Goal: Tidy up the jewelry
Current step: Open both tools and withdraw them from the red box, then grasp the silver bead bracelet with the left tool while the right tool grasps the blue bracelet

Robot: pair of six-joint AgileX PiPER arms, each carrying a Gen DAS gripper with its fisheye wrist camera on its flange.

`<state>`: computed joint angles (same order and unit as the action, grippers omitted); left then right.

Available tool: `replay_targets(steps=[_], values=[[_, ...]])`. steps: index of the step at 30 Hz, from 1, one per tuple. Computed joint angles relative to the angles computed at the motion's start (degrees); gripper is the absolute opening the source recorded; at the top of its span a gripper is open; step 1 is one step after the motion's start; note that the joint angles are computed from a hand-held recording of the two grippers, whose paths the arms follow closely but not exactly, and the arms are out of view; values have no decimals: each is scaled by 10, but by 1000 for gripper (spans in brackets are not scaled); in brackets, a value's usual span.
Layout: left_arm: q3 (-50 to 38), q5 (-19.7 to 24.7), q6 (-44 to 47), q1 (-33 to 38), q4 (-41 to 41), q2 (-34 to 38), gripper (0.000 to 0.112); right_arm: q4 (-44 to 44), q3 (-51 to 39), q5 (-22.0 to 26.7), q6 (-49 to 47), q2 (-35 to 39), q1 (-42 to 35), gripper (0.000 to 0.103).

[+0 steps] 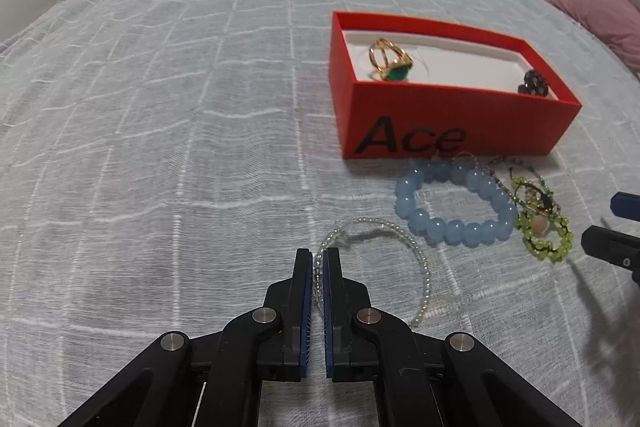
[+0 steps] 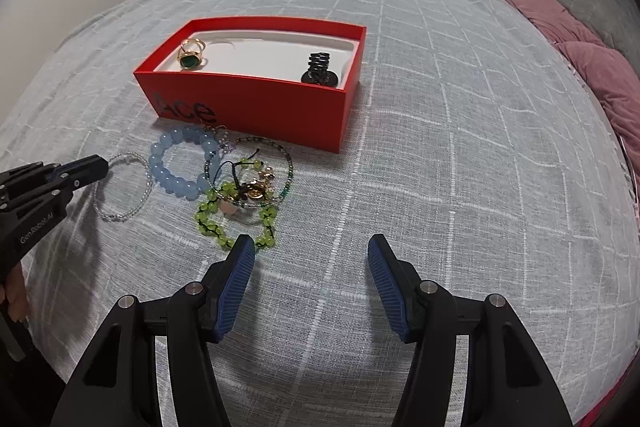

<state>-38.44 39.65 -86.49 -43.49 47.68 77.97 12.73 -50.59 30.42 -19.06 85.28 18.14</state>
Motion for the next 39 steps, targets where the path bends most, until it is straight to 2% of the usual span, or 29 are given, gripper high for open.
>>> replay_targets(steps=[6, 12, 13, 15, 21, 26, 28, 31, 32, 33, 35, 39], values=[[5, 35, -20, -17, 15, -23, 0, 51, -2, 0, -44, -9, 14, 62], [18, 31, -4, 1, -1, -49, 0, 139, -11, 8, -116, -10, 53, 61], [19, 31, -6, 2, -3, -49, 0, 143, -13, 5, -122, -8, 63, 59], [25, 23, 1, 14, -11, -53, 0, 144, -21, -5, -131, 1, 87, 49], [37, 8, 11, 33, -26, -51, 0, 126, -65, -13, -133, 62, 136, 35], [43, -10, 30, 56, -43, -45, 0, 42, -91, -34, -72, 106, 165, 33], [45, -20, 38, 66, -50, -40, 0, -2, -110, -24, -29, 122, 172, 33], [47, -36, 49, 81, -63, -33, 0, 10, -132, -9, -33, 148, 166, 33], [49, -40, 51, 85, -65, -34, 0, 6, -137, -6, -29, 151, 167, 30], [49, -42, 53, 88, -68, -35, 0, -5, -142, -4, -13, 153, 169, 22], [48, -42, 56, 89, -70, -41, 0, 4, -145, -1, -14, 154, 168, 12], [43, -29, 52, 78, -61, -62, 0, -28, -150, -3, 39, 154, 182, 12]])
